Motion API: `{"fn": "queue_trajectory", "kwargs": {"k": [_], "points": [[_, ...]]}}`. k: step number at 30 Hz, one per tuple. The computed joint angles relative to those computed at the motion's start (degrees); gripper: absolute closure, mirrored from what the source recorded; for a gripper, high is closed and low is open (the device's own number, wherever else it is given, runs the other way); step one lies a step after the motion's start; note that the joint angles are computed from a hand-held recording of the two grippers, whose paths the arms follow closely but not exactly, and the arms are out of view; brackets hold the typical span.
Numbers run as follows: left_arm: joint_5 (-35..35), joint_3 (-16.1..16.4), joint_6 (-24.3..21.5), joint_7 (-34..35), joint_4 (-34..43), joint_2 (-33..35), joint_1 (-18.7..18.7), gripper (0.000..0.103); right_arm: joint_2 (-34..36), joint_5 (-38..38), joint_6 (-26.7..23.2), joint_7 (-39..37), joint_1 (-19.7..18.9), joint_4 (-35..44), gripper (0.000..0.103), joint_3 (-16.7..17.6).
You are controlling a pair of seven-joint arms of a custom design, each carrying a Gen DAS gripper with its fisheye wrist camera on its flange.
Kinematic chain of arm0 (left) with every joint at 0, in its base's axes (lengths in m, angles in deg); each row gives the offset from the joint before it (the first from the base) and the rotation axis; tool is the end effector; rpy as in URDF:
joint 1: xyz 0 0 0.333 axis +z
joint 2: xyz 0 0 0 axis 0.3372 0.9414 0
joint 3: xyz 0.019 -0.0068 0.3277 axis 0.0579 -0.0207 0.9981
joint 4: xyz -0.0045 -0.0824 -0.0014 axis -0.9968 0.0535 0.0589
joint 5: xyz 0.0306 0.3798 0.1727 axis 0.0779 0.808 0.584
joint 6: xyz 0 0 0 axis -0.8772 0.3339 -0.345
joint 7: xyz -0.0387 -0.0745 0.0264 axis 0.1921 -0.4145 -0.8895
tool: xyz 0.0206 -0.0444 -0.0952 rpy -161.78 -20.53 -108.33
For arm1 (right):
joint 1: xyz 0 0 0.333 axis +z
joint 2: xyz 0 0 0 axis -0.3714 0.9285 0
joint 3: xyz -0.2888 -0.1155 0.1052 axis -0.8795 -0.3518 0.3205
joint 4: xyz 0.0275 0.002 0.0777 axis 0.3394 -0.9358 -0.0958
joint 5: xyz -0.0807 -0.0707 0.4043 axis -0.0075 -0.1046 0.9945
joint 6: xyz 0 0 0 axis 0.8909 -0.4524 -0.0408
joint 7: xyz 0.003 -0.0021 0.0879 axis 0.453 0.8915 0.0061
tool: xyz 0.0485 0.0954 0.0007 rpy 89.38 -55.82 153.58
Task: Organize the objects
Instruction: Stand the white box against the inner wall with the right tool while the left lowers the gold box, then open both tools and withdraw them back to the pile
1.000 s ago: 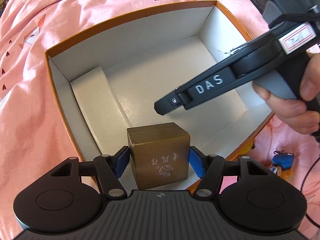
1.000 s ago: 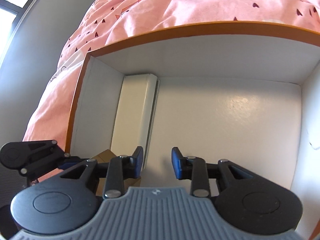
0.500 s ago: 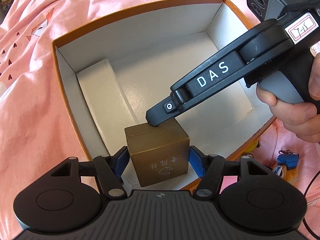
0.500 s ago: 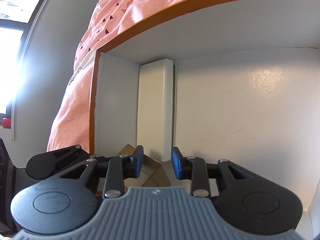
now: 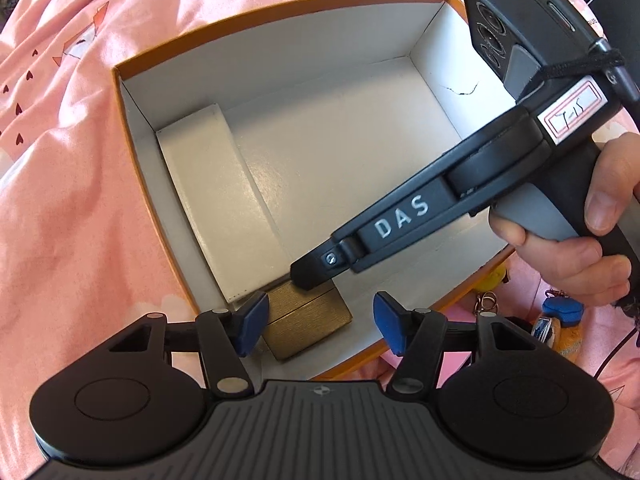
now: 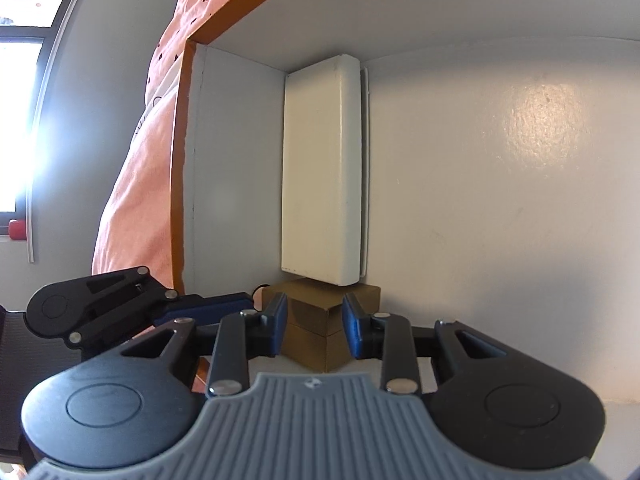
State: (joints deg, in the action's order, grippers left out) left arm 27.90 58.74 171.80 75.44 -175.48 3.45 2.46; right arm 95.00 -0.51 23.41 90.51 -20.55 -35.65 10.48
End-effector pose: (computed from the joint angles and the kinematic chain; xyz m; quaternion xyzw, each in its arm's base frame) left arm 0.5157 -0.3180 0.3816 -0.6595 0.7442 -0.1057 0.0073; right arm 0.6315 0.1127 0.2996 -0.7627 0.5283 0.3082 0.2104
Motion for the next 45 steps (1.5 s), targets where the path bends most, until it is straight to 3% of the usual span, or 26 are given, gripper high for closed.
{"fn": "queue_trajectory", "kwargs": {"k": [4,7,14,23,31,33,41,45], "points": [[0.1,0.1,0.4,0.3,-0.1,-0.1,0.1,0.042,-0.4,-0.8,0.7,1.0,0.0,0.0,0.070,-0.4],[1.0,0.2,0.3,0.7,0.1,0.1,0.1,0.049,-0.2,-1.4,-0.5,1.9,0.0,0.2,0.077,-0.4],[3.3,0.2,0.0,-1.1,-0.8,-0.3,-0.5,0.053,-0.3,-1.3,-1.5,2.7,0.3,-0.9,0.086,-0.2],[3.6,-0.4,2.8,-3.2,-3.5,-3.6,-1.1,0.054,-2.0,-1.5,0.0,1.5,0.7,-2.5,0.085,-0.3],[6.1,-1.8,10.2,-8.6,-9.5,-10.1,-2.6,0.054,-13.7,1.8,8.0,-9.0,0.3,-13.0,0.082,-2.1],[6.2,-2.2,12.5,-10.1,-11.6,-12.0,-3.0,0.054,-17.7,2.9,10.3,-12.2,0.3,-16.8,0.075,-3.2],[7.8,-4.9,17.3,-20.7,-17.6,-15.8,-4.2,0.054,-33.8,9.9,18.3,-23.0,2.0,-33.4,0.069,-8.2],[3.1,-4.5,20.0,-22.1,-20.7,-16.9,-6.5,0.054,-40.2,9.3,20.6,-24.7,2.9,-39.4,0.067,-10.1]]}}
